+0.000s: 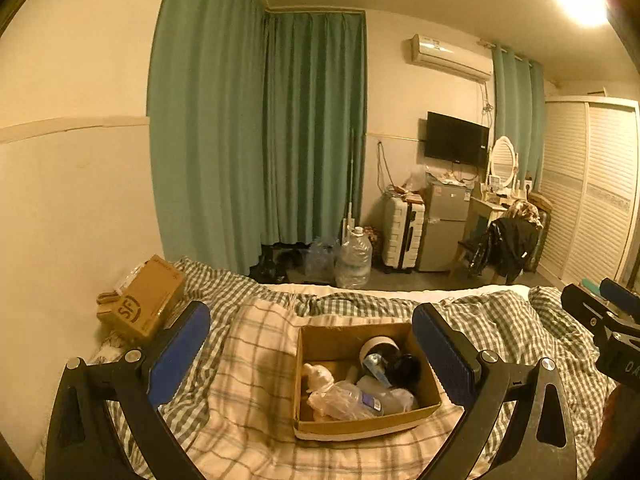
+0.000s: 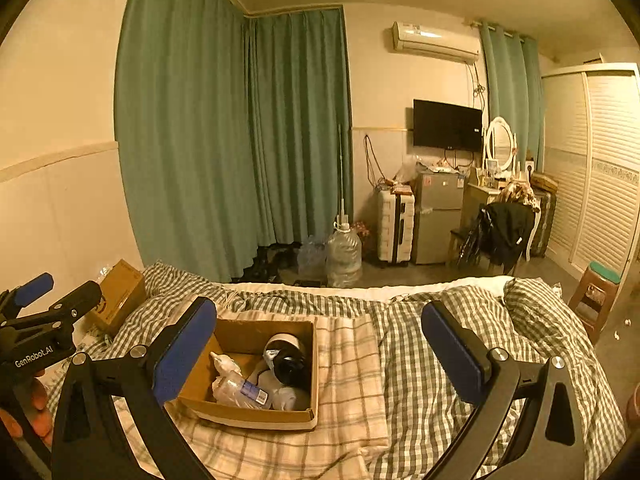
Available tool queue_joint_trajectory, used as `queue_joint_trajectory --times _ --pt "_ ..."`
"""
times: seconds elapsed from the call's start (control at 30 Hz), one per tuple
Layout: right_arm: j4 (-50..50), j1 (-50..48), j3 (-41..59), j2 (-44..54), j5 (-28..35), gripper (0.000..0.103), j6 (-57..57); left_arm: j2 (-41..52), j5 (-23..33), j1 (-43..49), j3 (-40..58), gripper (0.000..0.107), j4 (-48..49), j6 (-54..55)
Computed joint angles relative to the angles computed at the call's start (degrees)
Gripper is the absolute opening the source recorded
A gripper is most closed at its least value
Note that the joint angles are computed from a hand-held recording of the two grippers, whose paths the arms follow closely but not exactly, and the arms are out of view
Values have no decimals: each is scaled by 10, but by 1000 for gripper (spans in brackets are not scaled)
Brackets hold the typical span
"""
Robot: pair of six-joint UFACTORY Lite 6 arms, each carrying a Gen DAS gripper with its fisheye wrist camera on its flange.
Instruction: Organize objects
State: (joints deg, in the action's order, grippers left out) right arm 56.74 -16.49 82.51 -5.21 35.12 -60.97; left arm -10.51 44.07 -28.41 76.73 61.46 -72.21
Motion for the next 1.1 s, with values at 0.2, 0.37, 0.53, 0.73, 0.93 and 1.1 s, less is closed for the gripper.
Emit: queue_joint_trajectory --times 0.2,0.37,0.53,0.73,0.93,1.1 --pt "73 13 -109 -26 -62 103 -122 -17 4 -16 -83 103 62 -105" --pt "200 53 -191 -4 -148 103 -282 -19 10 -34 -177 103 152 -231" --pt "290 80 -201 52 -192 103 -388 1 12 -39 -246 103 226 -349" --pt "351 82 -196 88 -197 103 -452 34 -3 -25 -248 103 237 -370" --pt "344 82 -191 92 -198 103 -446 52 -15 -14 -239 103 230 -360" --pt "351 83 -192 93 -200 103 -456 53 -20 -8 -239 103 223 -354"
